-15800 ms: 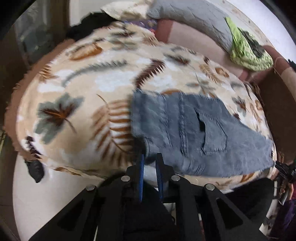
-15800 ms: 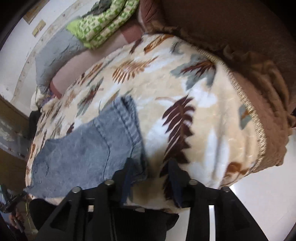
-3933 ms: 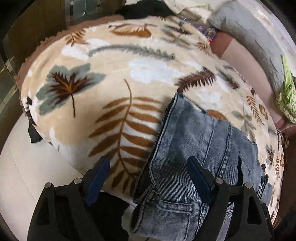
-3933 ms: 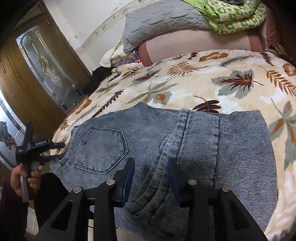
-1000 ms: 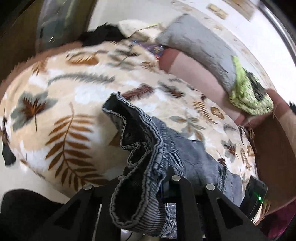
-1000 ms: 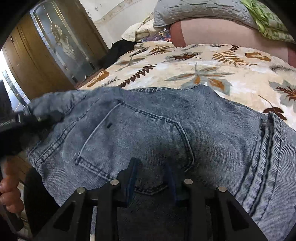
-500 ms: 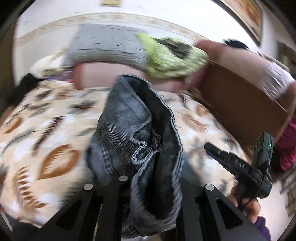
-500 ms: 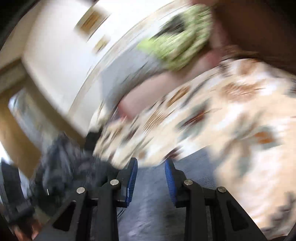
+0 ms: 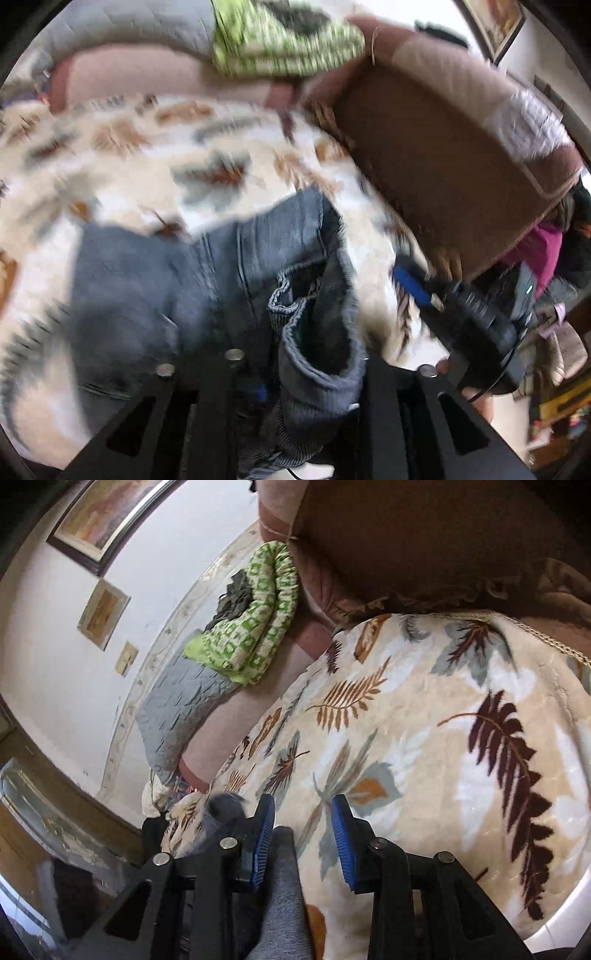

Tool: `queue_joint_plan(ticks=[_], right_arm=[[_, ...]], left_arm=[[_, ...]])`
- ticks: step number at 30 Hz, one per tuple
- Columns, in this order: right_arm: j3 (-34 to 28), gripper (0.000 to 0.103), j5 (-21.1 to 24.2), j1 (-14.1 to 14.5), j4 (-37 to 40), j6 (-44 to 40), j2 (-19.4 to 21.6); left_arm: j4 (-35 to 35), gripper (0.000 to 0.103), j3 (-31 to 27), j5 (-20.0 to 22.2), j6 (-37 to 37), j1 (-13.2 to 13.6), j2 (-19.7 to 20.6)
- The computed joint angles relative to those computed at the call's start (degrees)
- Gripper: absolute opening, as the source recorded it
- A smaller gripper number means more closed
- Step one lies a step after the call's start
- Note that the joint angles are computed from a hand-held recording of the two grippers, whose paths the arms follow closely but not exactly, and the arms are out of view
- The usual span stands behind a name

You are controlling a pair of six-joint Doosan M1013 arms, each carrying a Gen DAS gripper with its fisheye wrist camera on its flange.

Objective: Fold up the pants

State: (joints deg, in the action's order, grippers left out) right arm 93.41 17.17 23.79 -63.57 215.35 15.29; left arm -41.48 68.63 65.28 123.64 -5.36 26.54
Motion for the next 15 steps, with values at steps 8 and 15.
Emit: queue_joint_plan(ticks=[8,15], right_arm=[[-4.52,0.035,6.05,2.19,4.19,-9.44,2.65],[-4.54,0.037,1.51,0.31,24.55,-26.83,3.11]], left_arm=[[-8.71,0.057,0.41,-0.13,8.10,1.74,-2.16],[6.23,0.059,-1.57,-6.55,-3.87,3.36,0.28]])
